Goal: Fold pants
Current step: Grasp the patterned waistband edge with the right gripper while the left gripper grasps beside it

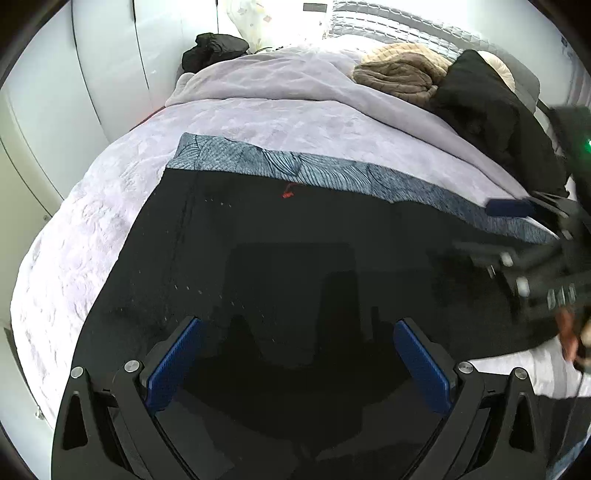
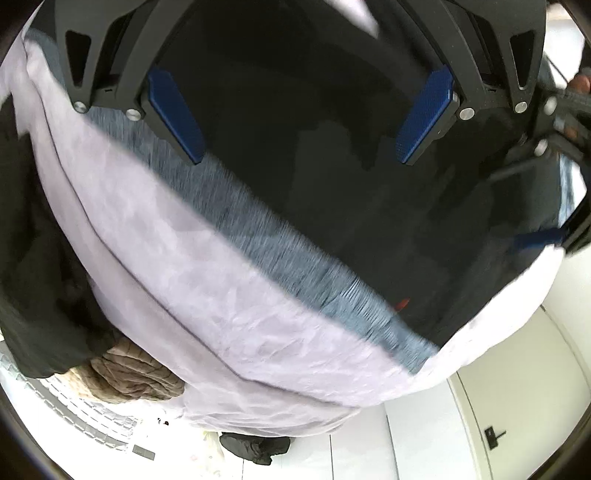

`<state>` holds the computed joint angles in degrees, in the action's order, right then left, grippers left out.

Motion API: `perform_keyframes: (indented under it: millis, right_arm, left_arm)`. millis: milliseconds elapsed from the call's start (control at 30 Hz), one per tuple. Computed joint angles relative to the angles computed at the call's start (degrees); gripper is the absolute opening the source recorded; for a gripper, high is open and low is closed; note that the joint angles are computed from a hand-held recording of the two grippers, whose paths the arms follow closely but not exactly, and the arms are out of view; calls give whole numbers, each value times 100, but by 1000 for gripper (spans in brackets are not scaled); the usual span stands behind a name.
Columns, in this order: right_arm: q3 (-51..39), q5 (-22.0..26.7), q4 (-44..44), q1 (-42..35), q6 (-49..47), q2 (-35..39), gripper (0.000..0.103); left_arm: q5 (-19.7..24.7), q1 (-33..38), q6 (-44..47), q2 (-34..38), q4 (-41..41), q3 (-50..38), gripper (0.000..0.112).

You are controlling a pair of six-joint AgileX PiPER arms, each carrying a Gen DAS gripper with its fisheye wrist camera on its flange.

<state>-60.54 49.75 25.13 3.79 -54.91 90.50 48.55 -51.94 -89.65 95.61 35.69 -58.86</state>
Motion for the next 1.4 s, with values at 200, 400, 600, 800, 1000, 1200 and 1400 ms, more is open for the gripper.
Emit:
perform_keyframes:
  millis: [200, 400, 600, 800, 1000, 1200, 1400]
  right_arm:
    - [-1247, 514, -22, 319, -50, 1384, 103]
    - [-1620, 810, 121, 250, -185, 2108, 103]
    - [-2115, 1205, 14, 298, 49, 2284, 103]
    - [-2528, 1564, 274, 195, -143, 2740, 103]
    - [-1769, 997, 483, 449, -781, 2249, 89]
    - [-956, 358, 811, 494, -938, 1294, 19]
    - [50, -59, 1118, 406, -1511, 290, 15]
  left_arm:
    - [-360, 331, 256, -70, -180, 163, 103]
    - [-500, 510, 489, 104, -223, 130, 103]
    - [-884, 668, 355, -261, -258, 630, 103]
    - [-844, 502, 178, -600, -158, 977, 103]
    - [-955, 729, 410, -457, -274, 781, 103]
    - [-1435, 1169, 555, -840, -619, 987, 103]
    - [-1843, 2088, 1993, -807, -1944, 595, 103]
